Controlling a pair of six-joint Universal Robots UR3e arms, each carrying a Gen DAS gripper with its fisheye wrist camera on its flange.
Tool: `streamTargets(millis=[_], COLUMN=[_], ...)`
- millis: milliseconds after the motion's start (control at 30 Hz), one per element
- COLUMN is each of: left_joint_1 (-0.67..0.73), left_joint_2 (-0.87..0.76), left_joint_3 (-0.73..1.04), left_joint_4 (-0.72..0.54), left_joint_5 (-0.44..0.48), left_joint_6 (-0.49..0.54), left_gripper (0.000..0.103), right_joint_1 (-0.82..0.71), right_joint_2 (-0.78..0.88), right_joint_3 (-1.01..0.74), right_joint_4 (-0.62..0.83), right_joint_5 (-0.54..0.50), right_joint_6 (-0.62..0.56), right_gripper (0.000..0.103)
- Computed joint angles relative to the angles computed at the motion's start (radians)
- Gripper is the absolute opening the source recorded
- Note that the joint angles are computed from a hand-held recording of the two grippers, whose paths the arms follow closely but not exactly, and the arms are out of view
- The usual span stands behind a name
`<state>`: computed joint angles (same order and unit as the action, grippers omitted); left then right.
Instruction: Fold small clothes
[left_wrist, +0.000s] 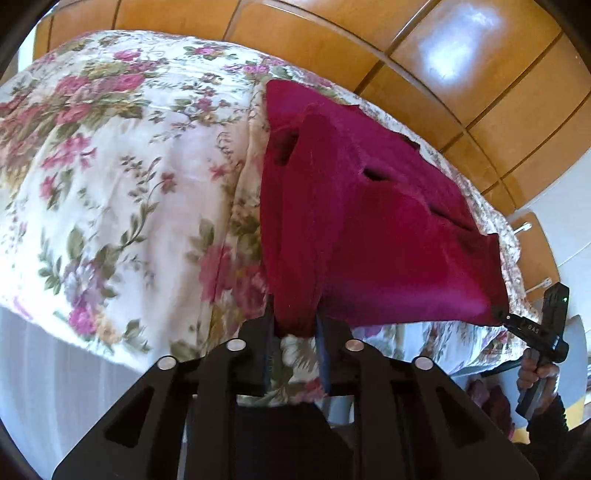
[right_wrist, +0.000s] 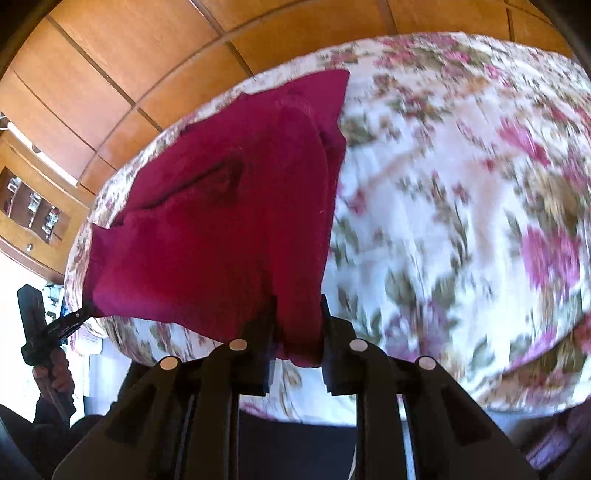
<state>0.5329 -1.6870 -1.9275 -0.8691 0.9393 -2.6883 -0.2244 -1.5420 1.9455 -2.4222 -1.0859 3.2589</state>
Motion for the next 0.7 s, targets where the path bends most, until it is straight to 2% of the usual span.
streamTargets(millis=[33,67,100,133,267,400,533,567,600,633,667,700], left_joint_1=[0.003,0.007,0.009,0.008,-0.032,-0.099,-0.144,-0.155,-0.162,-0.170,-0.176,-0.179], left_joint_2=[0.007,0.007,0.001,-0.010,-0.112,-0.243,-0.335,-0.356,-0.372,-0.392,-0.407,-0.404], left_joint_3=[-0.008,-0.001,0.008,0.020,0.124,0.286,0.409,0.431,0.447,0.473,0.495,0.490], left_joint_4=[0.022,0.023,0.044,0.065,0.170,0.185,0.164,0.176,0.183,0.173,0.162,0.180], left_joint_5=[-0.001,-0.012,-0.019,-0.020,0.006,0.031,0.034,0.036,0.040,0.044,0.046,0.053], left_joint_6=[-0.009,-0.005,-0.014,-0.031,-0.112,-0.162,-0.188,-0.194,-0.199,-0.198,-0.194,-0.201], left_gripper=[0.022,0.027,0.030,0.032,0.033,0.033,0.033,0.033,0.033,0.029,0.022,0.008], right_joint_1=[0.001,0.002,0.010,0.018,0.046,0.097,0.132,0.136,0.141,0.139,0.135,0.135], right_joint_2=[-0.001,0.009,0.019,0.033,0.092,0.221,0.367,0.388,0.420,0.432,0.440,0.440], right_joint_3=[0.001,-0.012,-0.032,-0.065,-0.172,-0.328,-0.504,-0.530,-0.565,-0.575,-0.582,-0.579], right_joint_4=[-0.004,-0.002,0.002,0.015,-0.029,-0.069,-0.043,-0.035,-0.025,-0.024,-0.020,-0.021], right_joint_5=[0.001,-0.001,-0.014,-0.028,-0.112,-0.215,-0.262,-0.268,-0.273,-0.267,-0.256,-0.252], right_joint_6=[-0.005,-0.012,-0.014,-0.017,-0.013,0.011,0.017,0.019,0.024,0.024,0.029,0.038], right_gripper=[0.019,0.025,0.037,0.041,0.059,0.059,0.053,0.047,0.036,0.030,0.018,0.012])
